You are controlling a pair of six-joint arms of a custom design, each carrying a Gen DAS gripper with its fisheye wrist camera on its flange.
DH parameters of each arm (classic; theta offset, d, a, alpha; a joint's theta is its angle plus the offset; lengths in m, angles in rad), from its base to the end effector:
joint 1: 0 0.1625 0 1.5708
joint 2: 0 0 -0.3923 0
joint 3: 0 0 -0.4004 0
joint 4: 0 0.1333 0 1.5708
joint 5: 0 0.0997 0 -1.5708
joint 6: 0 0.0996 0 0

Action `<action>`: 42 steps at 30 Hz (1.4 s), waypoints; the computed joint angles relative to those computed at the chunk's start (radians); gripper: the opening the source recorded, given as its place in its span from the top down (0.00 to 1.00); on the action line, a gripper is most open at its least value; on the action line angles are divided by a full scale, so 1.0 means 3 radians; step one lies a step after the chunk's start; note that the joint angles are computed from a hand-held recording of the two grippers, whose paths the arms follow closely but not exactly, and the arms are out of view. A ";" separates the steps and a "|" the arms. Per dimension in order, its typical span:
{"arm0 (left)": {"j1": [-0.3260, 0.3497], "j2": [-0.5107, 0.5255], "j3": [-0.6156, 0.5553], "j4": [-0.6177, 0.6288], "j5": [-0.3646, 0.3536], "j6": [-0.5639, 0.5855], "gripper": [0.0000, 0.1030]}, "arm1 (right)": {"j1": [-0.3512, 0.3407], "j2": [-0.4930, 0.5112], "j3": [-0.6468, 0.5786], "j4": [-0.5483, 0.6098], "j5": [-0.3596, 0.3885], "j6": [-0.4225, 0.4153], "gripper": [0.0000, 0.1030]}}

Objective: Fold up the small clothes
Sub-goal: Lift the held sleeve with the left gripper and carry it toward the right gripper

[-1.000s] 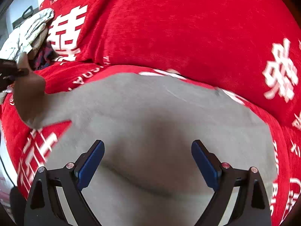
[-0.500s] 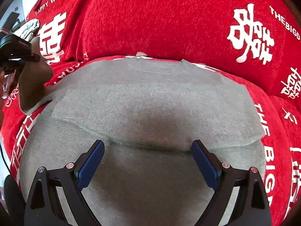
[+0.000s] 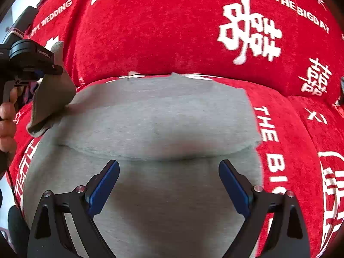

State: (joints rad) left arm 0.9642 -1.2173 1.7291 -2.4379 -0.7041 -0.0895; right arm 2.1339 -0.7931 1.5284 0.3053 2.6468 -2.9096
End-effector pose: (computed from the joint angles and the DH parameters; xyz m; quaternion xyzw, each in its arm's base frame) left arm -0.1706 -0.6129 0.3087 0.1567 0.8826 -0.2917 0.3338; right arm 0.3109 -0.4070 0.0822 0.0042 -0.8395 0.3989 0.3688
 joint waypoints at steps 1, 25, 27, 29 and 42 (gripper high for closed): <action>-0.0030 0.0009 0.0021 0.0011 -0.0007 -0.0015 0.88 | -0.0008 -0.0033 0.0036 -0.0012 0.0000 0.0012 0.08; -0.0684 -0.0013 0.0486 0.0062 -0.0204 -0.0039 0.88 | -0.0118 -0.0669 0.0665 -0.0509 0.0053 -0.0156 0.08; -0.0731 -0.0007 0.0530 0.0063 -0.0215 -0.0040 0.88 | -0.0128 -0.0720 0.0708 -0.0549 0.0046 -0.0178 0.08; -0.0776 0.0010 0.0562 0.0063 -0.0217 -0.0044 0.88 | -0.0137 -0.0759 0.0744 -0.0574 0.0048 -0.0183 0.08; -0.0907 0.0104 0.0764 0.0091 -0.0240 -0.0029 0.88 | -0.0216 -0.1007 0.0987 -0.0734 0.0002 -0.0219 0.08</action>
